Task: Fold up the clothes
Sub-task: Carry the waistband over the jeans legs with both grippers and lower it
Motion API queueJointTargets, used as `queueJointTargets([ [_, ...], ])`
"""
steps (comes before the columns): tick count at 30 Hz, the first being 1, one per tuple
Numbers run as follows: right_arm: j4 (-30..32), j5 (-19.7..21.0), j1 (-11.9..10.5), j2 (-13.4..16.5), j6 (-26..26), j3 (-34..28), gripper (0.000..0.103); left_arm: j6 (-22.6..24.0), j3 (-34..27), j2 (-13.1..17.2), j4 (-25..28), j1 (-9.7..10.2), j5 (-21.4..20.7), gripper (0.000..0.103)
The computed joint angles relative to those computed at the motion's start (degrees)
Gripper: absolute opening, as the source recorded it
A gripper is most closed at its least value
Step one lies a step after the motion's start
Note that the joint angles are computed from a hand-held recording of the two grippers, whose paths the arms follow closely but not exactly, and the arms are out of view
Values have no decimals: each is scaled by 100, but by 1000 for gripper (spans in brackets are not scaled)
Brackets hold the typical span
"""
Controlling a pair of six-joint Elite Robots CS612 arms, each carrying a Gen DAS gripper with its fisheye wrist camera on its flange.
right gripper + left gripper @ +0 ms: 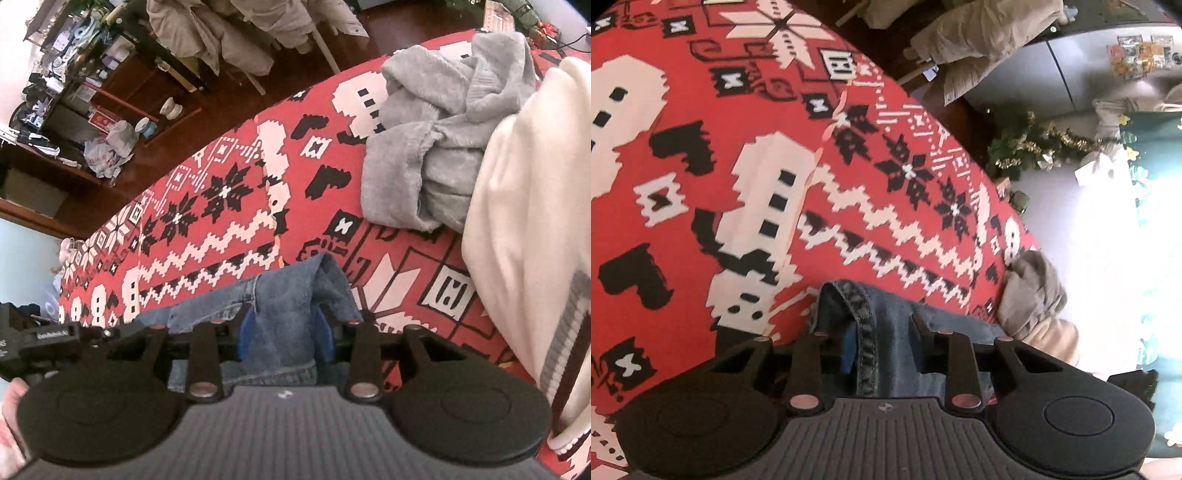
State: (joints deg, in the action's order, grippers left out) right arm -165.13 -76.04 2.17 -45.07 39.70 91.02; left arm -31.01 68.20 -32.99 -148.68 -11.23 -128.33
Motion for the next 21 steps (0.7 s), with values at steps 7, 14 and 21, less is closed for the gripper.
queueJointTargets([
  [7, 142, 40, -41, 48, 307, -38, 43, -639, 24, 66, -337, 56, -112, 18],
  [14, 151, 124, -49, 134, 325, -154, 45, -1628, 3, 206, -831, 122, -123, 10],
  [21, 77, 256, -74, 313, 586, -328, 37, -1137, -4, 91, -438, 54, 267, 6],
])
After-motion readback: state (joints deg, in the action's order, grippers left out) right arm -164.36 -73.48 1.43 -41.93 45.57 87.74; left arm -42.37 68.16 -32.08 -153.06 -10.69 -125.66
